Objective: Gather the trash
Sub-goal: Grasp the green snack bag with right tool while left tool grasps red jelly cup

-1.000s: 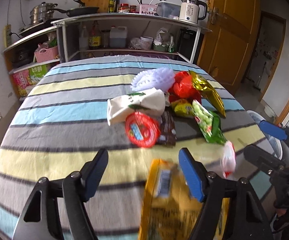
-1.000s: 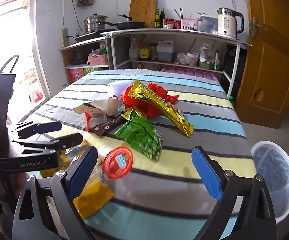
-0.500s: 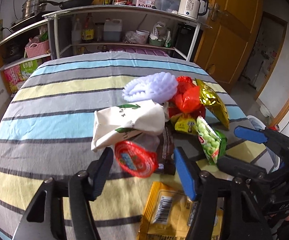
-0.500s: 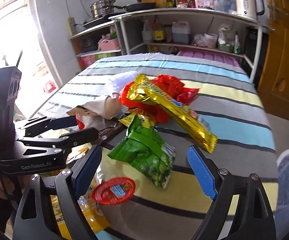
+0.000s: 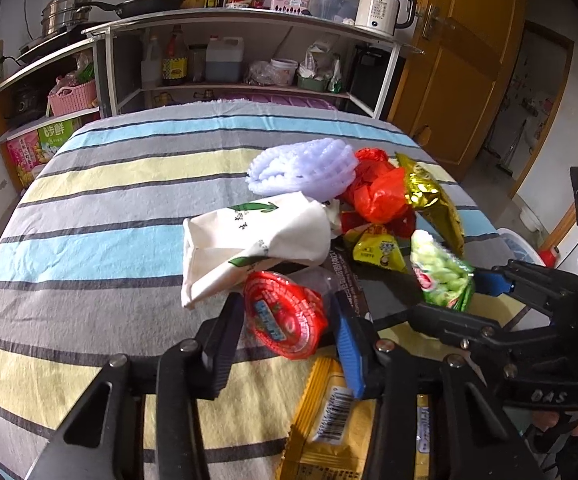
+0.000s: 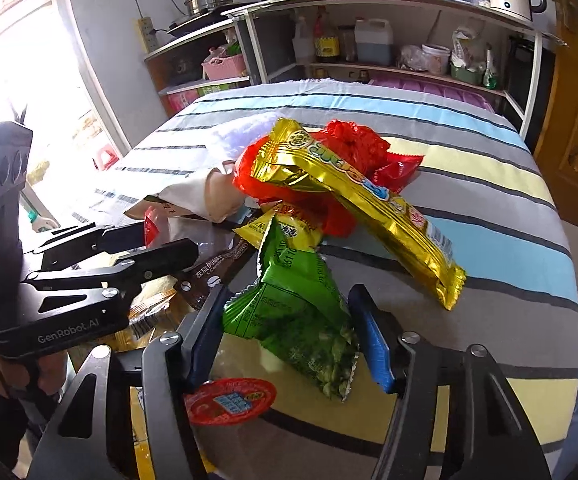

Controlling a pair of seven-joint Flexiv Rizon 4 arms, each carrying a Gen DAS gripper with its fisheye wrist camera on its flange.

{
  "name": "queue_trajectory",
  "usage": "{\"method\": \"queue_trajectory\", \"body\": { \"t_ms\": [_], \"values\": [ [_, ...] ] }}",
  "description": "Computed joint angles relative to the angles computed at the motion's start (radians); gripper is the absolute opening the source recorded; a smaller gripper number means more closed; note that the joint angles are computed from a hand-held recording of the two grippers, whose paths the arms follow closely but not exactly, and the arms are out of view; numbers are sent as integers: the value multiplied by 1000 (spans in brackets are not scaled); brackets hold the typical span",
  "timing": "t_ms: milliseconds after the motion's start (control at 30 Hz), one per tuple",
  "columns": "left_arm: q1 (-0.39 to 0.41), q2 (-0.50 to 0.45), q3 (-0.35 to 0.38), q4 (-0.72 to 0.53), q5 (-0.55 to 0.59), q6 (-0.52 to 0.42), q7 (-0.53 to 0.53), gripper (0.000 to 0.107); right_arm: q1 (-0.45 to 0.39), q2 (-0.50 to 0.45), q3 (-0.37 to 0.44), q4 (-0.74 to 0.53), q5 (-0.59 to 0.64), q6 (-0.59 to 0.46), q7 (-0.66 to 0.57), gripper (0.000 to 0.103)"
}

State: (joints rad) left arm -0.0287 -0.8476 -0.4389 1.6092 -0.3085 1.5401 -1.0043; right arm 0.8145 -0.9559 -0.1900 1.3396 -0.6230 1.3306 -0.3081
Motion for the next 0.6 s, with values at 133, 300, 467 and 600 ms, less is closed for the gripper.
{"method": "queue_trajectory", "body": {
  "t_ms": [133,300,467,600],
  "values": [
    [32,8,-42,32,12,39,10,46,33,26,-49,54,-11,30,53,45],
    [66,26,-84,74,37,78,-1,46,79,59,-115,114,-45,69,125,40],
    [103,55,-126,123,75,118,-24,46,136,94,-190,174,-91,108,201,40],
    [126,74,-158,152,113,141,-43,46,182,125,-248,221,-131,129,258,40]
  ]
}}
